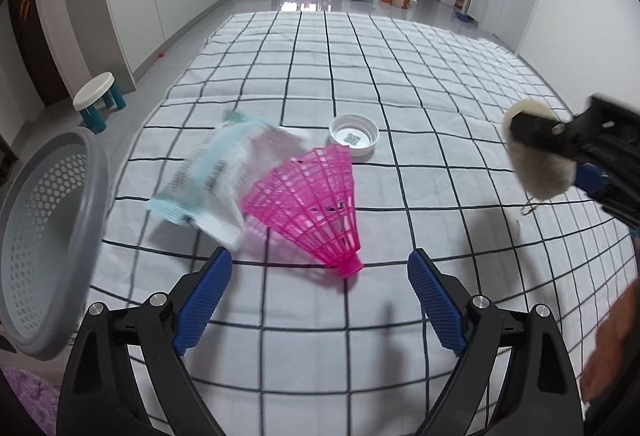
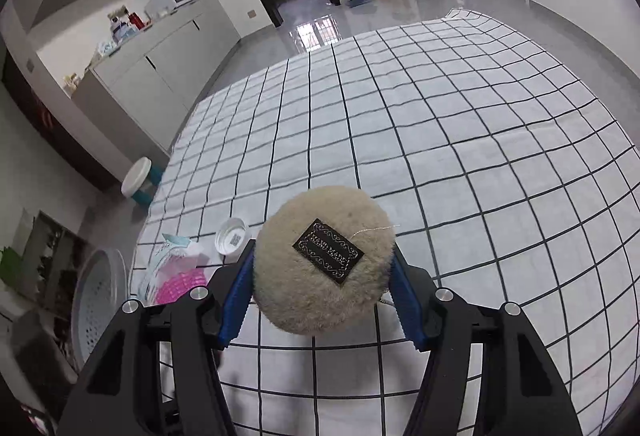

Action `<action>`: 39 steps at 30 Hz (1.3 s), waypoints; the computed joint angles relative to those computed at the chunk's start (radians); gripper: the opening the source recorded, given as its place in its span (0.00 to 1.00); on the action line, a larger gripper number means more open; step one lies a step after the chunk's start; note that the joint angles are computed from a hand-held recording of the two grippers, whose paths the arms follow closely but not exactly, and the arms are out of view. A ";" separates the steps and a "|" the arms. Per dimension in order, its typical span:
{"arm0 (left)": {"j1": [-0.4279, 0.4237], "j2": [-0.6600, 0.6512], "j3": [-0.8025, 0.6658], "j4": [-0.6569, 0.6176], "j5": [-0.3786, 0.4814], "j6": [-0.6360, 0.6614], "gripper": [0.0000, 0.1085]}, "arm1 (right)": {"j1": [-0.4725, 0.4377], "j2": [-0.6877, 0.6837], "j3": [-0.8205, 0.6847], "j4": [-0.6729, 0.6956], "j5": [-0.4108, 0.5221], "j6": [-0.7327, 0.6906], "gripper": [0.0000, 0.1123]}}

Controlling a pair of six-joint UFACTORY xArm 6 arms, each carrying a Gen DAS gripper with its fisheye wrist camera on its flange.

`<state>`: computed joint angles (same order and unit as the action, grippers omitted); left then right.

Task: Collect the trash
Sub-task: 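Grasp the pink shuttlecock with the left gripper while the right gripper holds the ball, then carry the shuttlecock and fluffy ball over the grey basket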

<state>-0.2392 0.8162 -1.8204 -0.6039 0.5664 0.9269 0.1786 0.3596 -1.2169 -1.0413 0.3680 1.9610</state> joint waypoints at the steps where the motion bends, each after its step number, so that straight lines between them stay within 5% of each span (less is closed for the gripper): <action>1: -0.007 0.007 -0.004 0.011 -0.007 -0.016 0.81 | 0.000 -0.005 0.004 -0.011 -0.001 0.011 0.53; 8: -0.031 0.049 -0.042 0.062 -0.035 -0.088 0.76 | -0.011 -0.027 0.020 -0.071 -0.025 0.066 0.53; 16: -0.024 0.085 -0.104 0.059 -0.001 -0.083 0.38 | -0.016 -0.031 0.025 -0.087 -0.038 0.076 0.53; 29: 0.034 -0.070 0.068 -0.103 -0.021 0.158 0.35 | 0.015 -0.003 -0.032 -0.051 -0.021 0.004 0.53; 39: 0.124 -0.109 0.055 -0.154 -0.019 0.218 0.35 | 0.072 0.070 -0.141 0.036 -0.015 -0.113 0.53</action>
